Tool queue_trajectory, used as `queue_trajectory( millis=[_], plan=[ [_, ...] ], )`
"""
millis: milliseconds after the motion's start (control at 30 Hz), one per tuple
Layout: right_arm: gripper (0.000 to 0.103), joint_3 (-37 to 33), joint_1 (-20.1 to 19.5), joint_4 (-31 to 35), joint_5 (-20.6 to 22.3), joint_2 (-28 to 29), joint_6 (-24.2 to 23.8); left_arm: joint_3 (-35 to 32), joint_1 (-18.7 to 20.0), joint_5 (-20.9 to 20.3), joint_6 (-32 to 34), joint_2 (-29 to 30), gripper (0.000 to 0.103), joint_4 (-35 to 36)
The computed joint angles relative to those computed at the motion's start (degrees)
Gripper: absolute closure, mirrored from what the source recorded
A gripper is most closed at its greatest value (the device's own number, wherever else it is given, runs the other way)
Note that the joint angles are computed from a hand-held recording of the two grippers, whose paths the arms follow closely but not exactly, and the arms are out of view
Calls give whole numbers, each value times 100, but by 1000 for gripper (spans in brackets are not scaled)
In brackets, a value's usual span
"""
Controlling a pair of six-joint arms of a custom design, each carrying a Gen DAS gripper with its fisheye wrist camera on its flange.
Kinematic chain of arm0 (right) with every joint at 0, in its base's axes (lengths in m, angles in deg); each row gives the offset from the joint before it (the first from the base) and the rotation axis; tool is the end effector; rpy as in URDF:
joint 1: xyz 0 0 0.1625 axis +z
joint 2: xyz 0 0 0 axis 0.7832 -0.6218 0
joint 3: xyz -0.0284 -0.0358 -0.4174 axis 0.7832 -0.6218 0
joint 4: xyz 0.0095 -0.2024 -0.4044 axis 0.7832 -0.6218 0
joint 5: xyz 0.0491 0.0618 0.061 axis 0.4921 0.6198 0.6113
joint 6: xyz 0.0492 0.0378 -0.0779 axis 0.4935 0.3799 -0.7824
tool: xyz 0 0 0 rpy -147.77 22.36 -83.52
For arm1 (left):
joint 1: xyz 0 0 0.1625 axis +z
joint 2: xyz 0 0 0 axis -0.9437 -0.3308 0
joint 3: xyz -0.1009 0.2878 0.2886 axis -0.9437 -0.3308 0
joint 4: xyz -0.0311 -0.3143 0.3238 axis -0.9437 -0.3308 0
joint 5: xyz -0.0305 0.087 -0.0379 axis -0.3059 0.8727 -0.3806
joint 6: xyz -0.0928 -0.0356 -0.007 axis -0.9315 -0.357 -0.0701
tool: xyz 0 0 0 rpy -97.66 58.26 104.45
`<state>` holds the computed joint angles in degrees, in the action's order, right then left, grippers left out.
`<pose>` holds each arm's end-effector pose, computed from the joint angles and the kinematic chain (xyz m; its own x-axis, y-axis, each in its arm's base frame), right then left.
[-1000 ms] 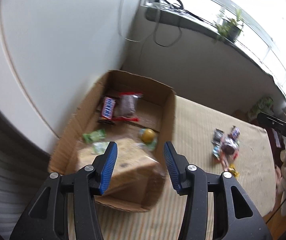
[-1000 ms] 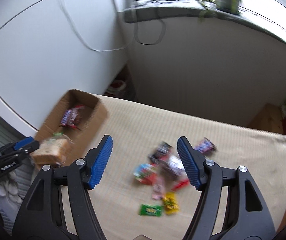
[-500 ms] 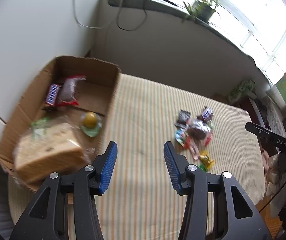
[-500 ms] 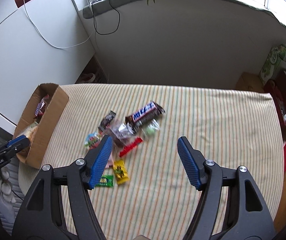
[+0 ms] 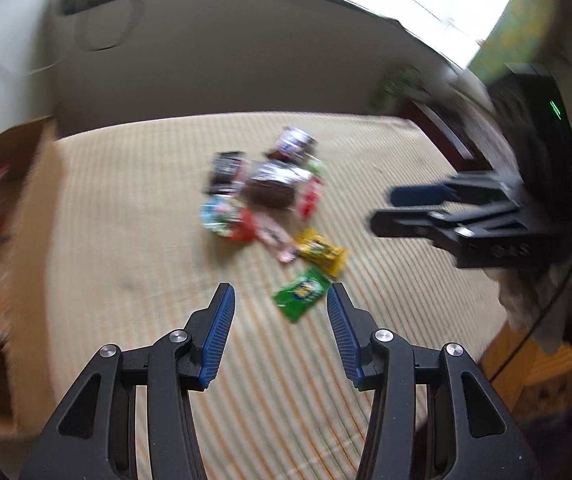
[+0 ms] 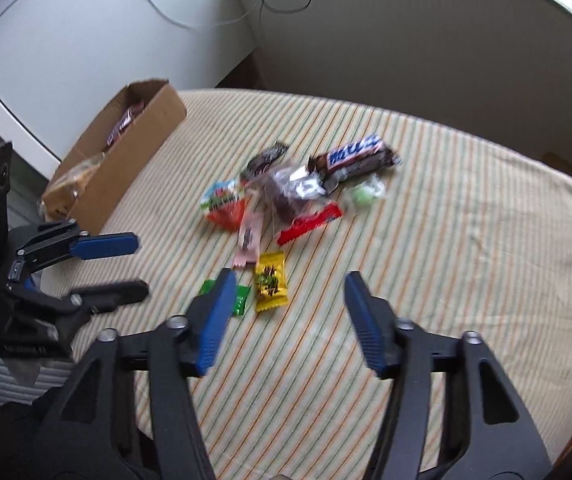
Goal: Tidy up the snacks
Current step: 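Grasp the green candy with the left tool while the right tool grasps the yellow candy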
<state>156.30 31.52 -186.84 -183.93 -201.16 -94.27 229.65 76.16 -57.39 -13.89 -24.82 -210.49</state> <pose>0.0721 -0.3316 0.2861 -0.7569 -0.5694 0.3208 -0.6061 0.7952 -0.0186 -0.3309 -0.2131 0.0257 -0.8635 0.2511 -0.4374 0.4074 0.8585 -0.3114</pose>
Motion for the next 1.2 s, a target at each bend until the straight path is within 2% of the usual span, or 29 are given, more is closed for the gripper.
queue_trajectory(
  millis=[100,267,367,533,600,833,1200],
  plan=[
    [49,74,-109,-69,49,58,-171,-108,172,-185,720,313,56,-289],
    [50,232,-230,-204,119,111,-505,-244,263,-251,1585,685,56,-361],
    [56,341,-249,-433,78,230,-698,-271,286,-194,1902,851,56,-469],
    [56,478,-322,-783,108,359,-951,-349,377,-168,2402,1114,58,-786],
    [56,522,-346,-907,134,391,-1012,-368,427,-177,2550,1207,63,-906],
    [58,712,-382,-1297,161,406,-1229,-319,437,-228,2579,1359,77,-1287],
    [60,929,-315,-1713,64,345,-1689,-269,171,78,2182,1493,82,-1330]
  ],
)
